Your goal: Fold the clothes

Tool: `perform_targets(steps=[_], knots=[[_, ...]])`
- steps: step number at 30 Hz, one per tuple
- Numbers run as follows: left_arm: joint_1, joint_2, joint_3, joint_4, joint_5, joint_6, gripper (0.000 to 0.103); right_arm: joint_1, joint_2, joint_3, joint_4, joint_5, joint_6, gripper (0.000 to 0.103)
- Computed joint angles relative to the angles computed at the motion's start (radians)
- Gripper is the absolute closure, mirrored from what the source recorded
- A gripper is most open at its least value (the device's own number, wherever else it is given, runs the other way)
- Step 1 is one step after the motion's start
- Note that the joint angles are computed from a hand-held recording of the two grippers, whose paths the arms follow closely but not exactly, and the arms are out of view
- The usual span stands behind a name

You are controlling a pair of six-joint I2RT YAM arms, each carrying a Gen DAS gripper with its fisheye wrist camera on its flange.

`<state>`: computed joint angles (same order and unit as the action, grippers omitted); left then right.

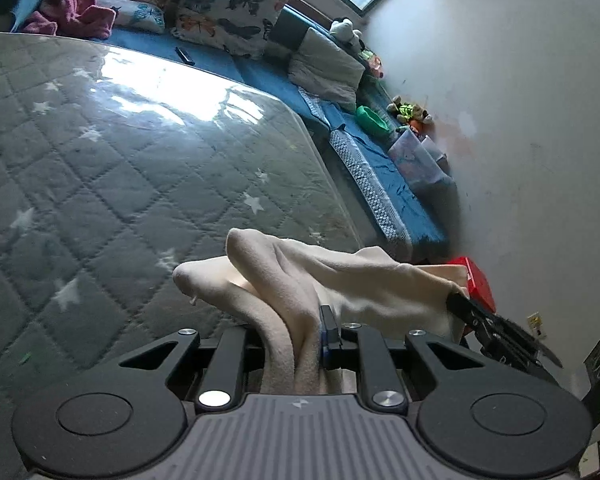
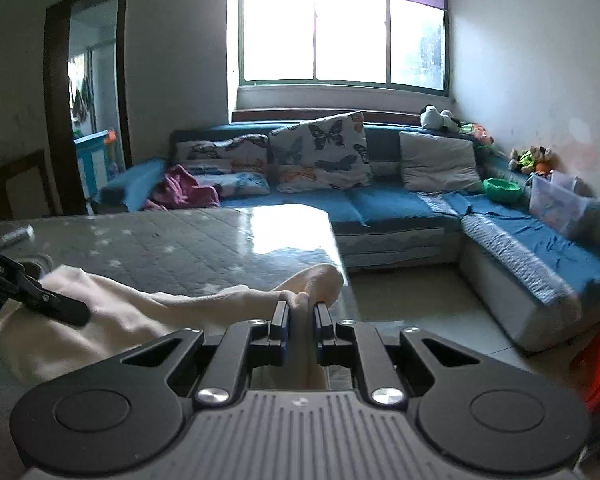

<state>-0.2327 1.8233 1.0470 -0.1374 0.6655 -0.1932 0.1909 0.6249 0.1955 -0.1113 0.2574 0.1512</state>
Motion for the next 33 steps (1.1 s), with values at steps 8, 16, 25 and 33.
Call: perform_targets(steps=[8, 16, 25, 33], knots=[[-0.045, 0.090, 0.035, -0.024, -0.125, 0.044, 0.075, -0.150, 0.376, -0.045, 0.342, -0.092, -0.038, 0.091], [-0.036, 0.016, -0.021, 0.012, -0.227, 0.081, 0.052, -0.203, 0.436, -0.043, 0.398, -0.201, -0.042, 0.087], [-0.085, 0.099, 0.054, 0.033, -0.305, 0.083, 0.054, -0.140, 0.769, -0.005, 0.629, -0.208, 0.006, 0.087], [-0.103, 0.148, 0.093, 0.049, -0.370, 0.083, 0.052, -0.129, 0.922, 0.030, 0.746, -0.164, -0.049, 0.087]])
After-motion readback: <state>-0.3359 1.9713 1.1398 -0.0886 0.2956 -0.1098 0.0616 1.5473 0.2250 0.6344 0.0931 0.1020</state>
